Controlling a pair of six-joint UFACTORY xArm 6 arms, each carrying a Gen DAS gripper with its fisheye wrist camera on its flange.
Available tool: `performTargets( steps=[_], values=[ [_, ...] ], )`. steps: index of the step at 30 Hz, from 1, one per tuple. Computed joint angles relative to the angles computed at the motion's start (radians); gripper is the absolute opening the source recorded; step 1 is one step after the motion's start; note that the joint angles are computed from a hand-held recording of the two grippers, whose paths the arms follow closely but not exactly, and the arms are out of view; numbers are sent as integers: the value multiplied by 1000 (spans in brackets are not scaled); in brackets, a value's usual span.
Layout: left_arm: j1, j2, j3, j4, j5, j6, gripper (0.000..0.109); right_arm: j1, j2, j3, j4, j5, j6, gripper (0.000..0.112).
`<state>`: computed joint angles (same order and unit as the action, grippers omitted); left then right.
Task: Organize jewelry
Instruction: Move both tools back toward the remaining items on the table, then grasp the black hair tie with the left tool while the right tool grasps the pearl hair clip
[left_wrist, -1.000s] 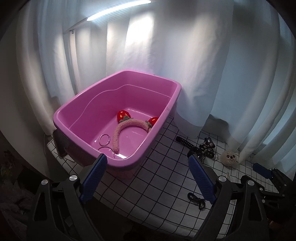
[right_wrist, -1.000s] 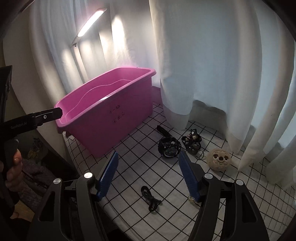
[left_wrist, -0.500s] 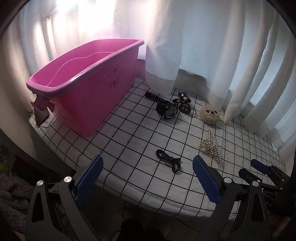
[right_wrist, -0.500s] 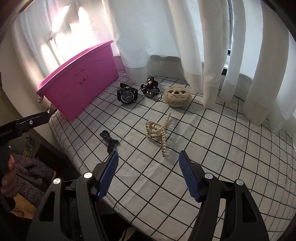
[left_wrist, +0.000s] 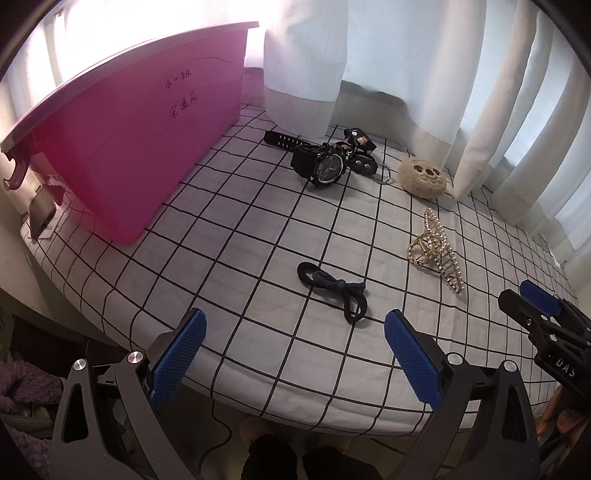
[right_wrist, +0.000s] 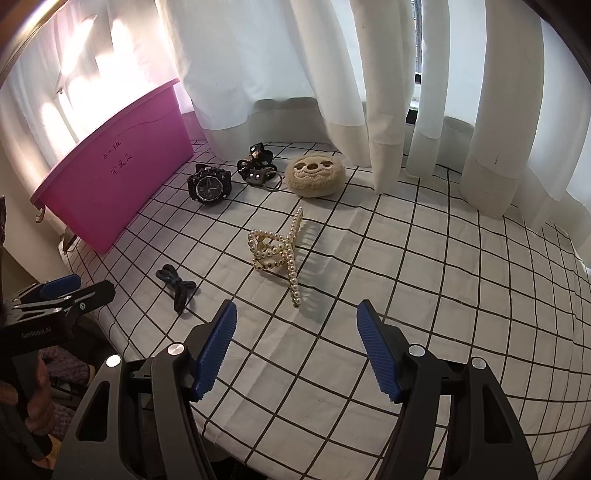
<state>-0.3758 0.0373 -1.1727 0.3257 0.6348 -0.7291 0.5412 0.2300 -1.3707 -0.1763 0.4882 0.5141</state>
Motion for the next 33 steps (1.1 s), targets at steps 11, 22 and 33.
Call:
performTargets(
  steps=[11, 22, 33],
  values=[
    [-24, 60, -23, 110, 28, -233, 96, -25, 63, -6, 162, -82, -265, 65],
    [-40, 96, -36, 187, 27, -370, 96, -30, 82, 7, 289, -139, -426, 65],
    [-36, 165, -94, 205, 20, -373, 96, -37, 180, -108, 296, -128, -472, 65]
  ],
)
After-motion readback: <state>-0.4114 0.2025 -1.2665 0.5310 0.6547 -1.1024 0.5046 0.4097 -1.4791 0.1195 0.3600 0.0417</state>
